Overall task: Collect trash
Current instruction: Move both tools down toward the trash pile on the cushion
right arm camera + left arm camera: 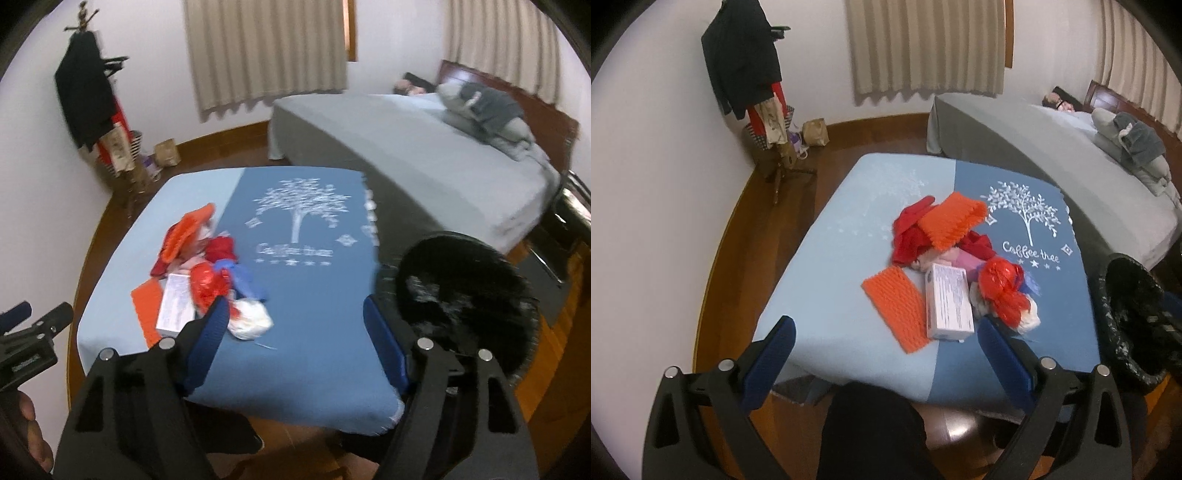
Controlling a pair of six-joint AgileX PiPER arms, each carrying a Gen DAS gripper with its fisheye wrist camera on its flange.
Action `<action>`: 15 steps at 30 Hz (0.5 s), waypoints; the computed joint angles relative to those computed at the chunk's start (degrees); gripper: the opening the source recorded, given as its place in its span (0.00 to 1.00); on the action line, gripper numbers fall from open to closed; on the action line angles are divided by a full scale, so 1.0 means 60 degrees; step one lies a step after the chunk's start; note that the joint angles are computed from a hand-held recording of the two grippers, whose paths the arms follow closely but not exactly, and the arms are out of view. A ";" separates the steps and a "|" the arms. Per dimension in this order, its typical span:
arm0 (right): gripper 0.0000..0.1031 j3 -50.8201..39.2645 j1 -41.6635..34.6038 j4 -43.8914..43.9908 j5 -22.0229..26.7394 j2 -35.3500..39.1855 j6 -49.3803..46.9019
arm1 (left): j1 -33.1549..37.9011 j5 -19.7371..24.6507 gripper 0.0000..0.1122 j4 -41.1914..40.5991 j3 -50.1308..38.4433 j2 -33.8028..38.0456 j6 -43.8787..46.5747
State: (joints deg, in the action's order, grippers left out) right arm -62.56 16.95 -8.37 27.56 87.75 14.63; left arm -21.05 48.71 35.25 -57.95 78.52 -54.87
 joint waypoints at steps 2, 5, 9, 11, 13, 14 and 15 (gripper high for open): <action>0.64 -0.0019 0.0280 0.0010 -0.0568 0.0554 0.0017 | 0.0042 -0.0338 0.86 0.0416 0.0190 0.0152 -0.0255; 0.53 -0.0487 0.0555 0.0789 -0.0813 0.1555 -0.0652 | 0.0570 -0.1536 0.86 0.0473 0.0703 0.0260 -0.0112; 0.52 -0.1015 0.0824 0.1097 -0.1122 0.2530 -0.0940 | 0.1291 -0.2922 0.86 0.0709 0.1294 0.0902 0.0010; 0.51 -0.1262 0.0886 0.1260 -0.1187 0.2871 -0.1143 | 0.1767 -0.3763 0.86 0.0175 0.1583 0.0991 0.0434; 0.51 -0.1555 0.0924 0.1444 -0.1193 0.3204 -0.1354 | 0.1896 -0.4130 0.86 0.0474 0.1710 0.1099 0.0188; 0.51 -0.1715 0.0957 0.1507 -0.1216 0.3388 -0.1460 | 0.1938 -0.4230 0.86 0.0427 0.1674 0.1204 0.0266; 0.51 -0.1863 0.0984 0.1523 -0.1241 0.3571 -0.1529 | 0.1981 -0.4380 0.86 0.0343 0.1661 0.1287 0.0339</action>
